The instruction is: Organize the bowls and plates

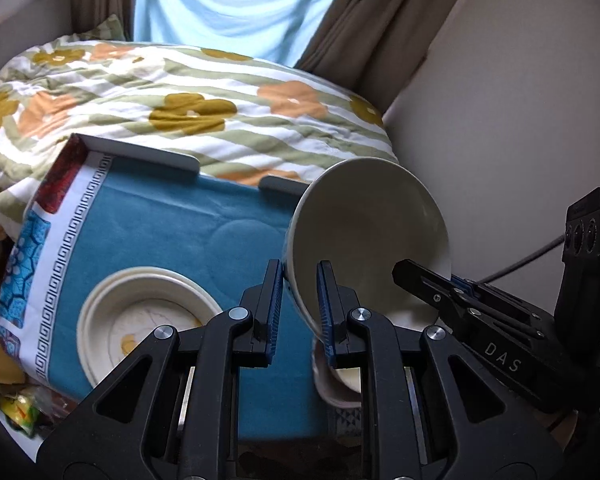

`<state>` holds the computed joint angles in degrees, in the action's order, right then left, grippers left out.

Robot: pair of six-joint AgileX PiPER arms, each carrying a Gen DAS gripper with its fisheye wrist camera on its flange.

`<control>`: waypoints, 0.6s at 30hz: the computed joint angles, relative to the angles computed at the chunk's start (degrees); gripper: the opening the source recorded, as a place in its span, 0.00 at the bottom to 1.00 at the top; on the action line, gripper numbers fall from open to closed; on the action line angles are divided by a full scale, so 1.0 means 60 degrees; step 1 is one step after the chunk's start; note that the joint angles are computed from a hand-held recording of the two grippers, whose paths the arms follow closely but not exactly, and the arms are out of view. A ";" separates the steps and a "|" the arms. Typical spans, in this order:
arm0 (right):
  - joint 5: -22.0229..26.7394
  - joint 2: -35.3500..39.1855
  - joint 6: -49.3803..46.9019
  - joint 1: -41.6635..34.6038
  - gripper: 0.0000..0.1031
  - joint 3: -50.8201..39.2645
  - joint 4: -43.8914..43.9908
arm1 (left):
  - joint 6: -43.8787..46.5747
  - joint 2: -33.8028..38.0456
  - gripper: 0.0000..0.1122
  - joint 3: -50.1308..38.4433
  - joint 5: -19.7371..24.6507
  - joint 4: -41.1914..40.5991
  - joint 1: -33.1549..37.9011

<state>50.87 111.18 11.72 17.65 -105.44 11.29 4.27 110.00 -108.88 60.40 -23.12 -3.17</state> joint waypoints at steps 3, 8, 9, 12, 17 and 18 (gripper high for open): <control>-0.0406 -0.0915 0.0086 -0.0353 0.16 0.1603 -0.0109 | -0.0052 -0.0170 0.13 0.0714 -0.0150 -0.0076 -0.0617; -0.0989 -0.1857 0.0269 -0.0857 0.16 0.3746 -0.0318 | -0.0082 0.0337 0.13 0.0881 0.0144 -0.0052 -0.1441; -0.1115 -0.1913 0.0269 -0.0956 0.16 0.4081 -0.0258 | -0.0138 0.0537 0.13 0.0730 0.0305 0.0045 -0.1584; -0.1404 -0.1991 0.0230 -0.1222 0.16 0.4871 -0.0029 | -0.0134 0.0972 0.13 0.0579 0.0455 0.0321 -0.1954; -0.1603 -0.1852 0.0317 -0.1380 0.16 0.5351 0.0042 | -0.0095 0.1538 0.13 0.0305 0.0820 0.0419 -0.2160; -0.1615 -0.1812 0.0321 -0.1383 0.16 0.5373 0.0022 | -0.0097 0.1618 0.13 0.0280 0.0873 0.0397 -0.2161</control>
